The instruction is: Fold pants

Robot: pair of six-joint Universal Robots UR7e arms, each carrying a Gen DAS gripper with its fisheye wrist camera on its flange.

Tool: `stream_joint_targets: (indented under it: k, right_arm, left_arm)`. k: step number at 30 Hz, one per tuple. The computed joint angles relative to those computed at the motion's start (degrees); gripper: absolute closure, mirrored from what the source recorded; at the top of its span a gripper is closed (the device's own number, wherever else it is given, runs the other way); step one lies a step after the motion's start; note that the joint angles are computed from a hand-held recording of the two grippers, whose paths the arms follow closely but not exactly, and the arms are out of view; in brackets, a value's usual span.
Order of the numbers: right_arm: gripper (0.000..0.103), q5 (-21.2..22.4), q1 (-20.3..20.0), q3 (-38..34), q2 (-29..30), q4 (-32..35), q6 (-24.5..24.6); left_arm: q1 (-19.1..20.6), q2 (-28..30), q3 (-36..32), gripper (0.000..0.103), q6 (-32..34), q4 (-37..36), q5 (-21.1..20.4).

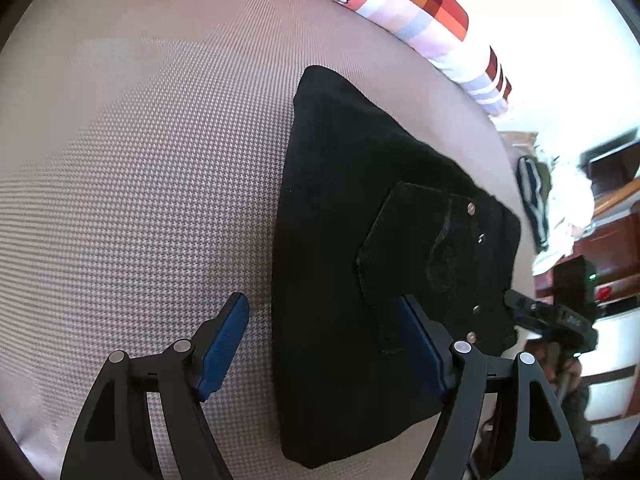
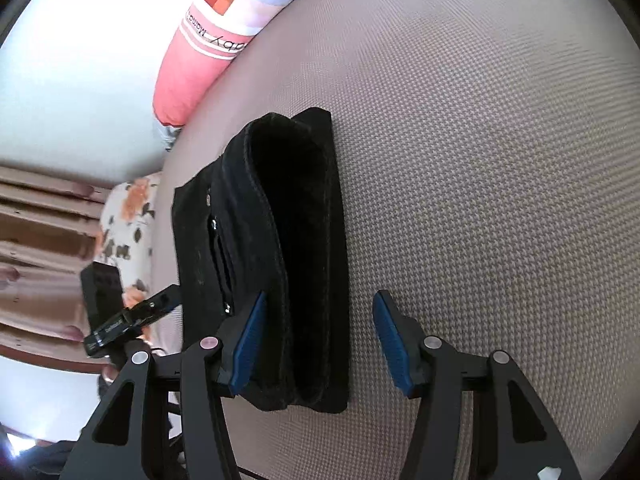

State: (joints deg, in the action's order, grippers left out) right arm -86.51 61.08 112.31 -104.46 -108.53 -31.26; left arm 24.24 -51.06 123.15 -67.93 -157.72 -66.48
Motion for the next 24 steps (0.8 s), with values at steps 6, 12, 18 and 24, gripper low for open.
stream_joint_targets:
  k: [6, 12, 18, 24]
  right_arm:
    - [0.054, 2.6, -0.8, -2.5, 2.7, 3.8, -1.3]
    - [0.058, 4.1, -0.5, -4.7, 5.6, 6.8, -1.5]
    - [0.064, 4.4, -0.2, -7.2, 8.3, 10.1, -1.9]
    - [0.068, 4.5, 0.4, -7.6, 9.6, 10.4, -2.4]
  left_arm:
    - [1.0, -1.5, 2.7, 0.027, -0.5, -4.8, -1.7]
    - [2.8, -0.4, 1.6, 0.027, 2.4, -7.3, -3.4]
    - [4.4, 0.9, 0.7, 0.028, 5.5, -10.2, -6.1]
    - [4.7, 1.5, -0.3, 0.028, 6.8, -9.6, -6.2]
